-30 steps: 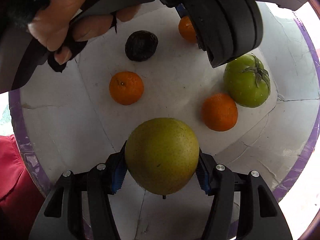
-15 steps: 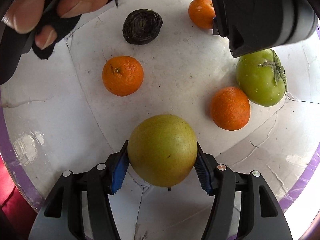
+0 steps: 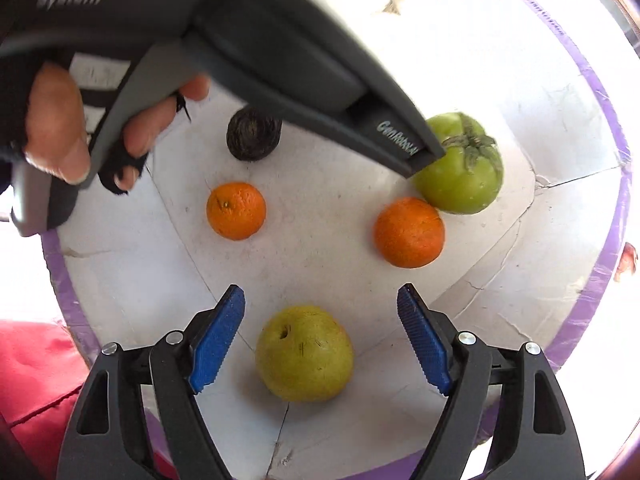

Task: Organize fruits
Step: 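Carry the pomelo and orange into the white box and release both, then grasp the red apple with the right tool while the left tool approaches the mangosteen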

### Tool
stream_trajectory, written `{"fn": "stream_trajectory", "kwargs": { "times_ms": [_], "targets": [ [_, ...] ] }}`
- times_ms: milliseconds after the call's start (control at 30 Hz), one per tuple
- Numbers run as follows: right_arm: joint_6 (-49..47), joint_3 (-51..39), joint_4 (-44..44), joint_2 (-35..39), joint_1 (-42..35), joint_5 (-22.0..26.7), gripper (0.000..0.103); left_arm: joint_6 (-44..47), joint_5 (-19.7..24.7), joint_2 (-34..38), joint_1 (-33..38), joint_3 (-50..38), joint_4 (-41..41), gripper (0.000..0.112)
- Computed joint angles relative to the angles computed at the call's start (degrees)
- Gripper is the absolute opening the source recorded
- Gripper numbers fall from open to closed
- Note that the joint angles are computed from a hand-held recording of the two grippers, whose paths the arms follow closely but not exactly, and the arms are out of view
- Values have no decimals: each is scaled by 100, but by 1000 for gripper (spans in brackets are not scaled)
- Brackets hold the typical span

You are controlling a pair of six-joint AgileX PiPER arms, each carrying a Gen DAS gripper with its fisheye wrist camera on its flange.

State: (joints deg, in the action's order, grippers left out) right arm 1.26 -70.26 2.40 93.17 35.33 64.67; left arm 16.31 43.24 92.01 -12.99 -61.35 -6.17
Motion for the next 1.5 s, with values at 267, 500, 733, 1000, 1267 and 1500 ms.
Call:
{"fn": "stream_trajectory", "kwargs": {
  "times_ms": [267,500,733,1000,1267,1500],
  "targets": [
    [-585,741,1011,-1365,-1269,-973,83,-1598,-158,-660,-544,-41,1074,96],
    [-1558,1116,2331,-2305,-3301,-1480,84,-4000,-286,-626,-1446,-781,2490,101],
    [-2179,1448,2330,-1549,-5475,-2081,85,-5038,386,210,-2751,-2290,3040,101],
    [-3395,1270,2371,230,-6515,-2986,85,-5131,1072,1604,-3966,-3957,2805,101],
    [-4581,-148,2817,1795,-6364,-3336,85,-5350,1764,2948,-4458,-5048,2641,101],
    [-5275,-978,3241,2477,-6273,-3249,84,-5407,2151,3839,-4461,-5648,2636,101]
  ]
}}
